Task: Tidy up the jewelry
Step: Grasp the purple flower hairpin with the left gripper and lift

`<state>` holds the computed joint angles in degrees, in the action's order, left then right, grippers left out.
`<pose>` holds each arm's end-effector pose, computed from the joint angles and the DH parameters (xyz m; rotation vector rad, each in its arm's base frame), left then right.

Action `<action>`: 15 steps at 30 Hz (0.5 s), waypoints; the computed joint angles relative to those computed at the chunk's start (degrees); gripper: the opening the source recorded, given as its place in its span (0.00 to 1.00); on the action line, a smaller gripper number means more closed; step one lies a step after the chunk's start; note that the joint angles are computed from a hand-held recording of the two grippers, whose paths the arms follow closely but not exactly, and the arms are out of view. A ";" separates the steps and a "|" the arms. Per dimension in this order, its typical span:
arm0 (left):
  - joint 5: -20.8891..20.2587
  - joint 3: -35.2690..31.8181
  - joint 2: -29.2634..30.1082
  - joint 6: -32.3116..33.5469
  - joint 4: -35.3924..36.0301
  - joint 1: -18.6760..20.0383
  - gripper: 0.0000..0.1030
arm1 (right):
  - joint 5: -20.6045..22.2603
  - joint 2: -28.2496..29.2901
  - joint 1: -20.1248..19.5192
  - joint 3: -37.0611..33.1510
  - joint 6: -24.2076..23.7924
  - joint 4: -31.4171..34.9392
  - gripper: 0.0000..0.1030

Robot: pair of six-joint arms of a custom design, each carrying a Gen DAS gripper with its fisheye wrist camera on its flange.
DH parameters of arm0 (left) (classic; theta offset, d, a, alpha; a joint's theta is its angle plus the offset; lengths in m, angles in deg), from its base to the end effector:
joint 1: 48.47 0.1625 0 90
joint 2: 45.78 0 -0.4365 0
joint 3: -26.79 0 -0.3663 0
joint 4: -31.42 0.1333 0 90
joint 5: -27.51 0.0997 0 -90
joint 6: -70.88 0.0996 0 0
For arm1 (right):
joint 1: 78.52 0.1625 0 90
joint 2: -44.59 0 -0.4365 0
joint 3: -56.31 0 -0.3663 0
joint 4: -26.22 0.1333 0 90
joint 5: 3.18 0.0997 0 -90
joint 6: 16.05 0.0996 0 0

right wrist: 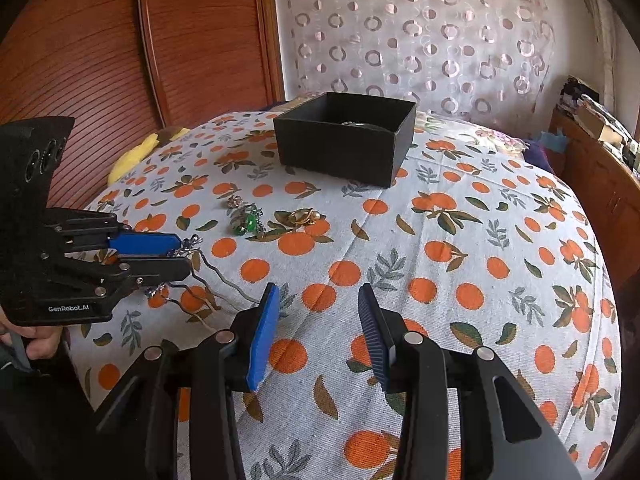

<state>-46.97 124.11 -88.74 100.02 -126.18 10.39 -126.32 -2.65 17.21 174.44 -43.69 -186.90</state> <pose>-0.2002 -0.6407 0.0917 1.3951 2.4928 -0.3382 0.1327 -0.5327 0.1646 0.3315 -2.2487 0.9553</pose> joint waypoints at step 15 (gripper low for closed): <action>0.53 0.28 -1.32 -0.12 -5.91 0.63 0.21 | -0.55 0.31 1.00 -2.14 -0.34 3.35 0.47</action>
<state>-46.44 124.39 -90.06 99.90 -132.09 11.02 -126.87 -2.34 18.20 172.31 -44.03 -183.55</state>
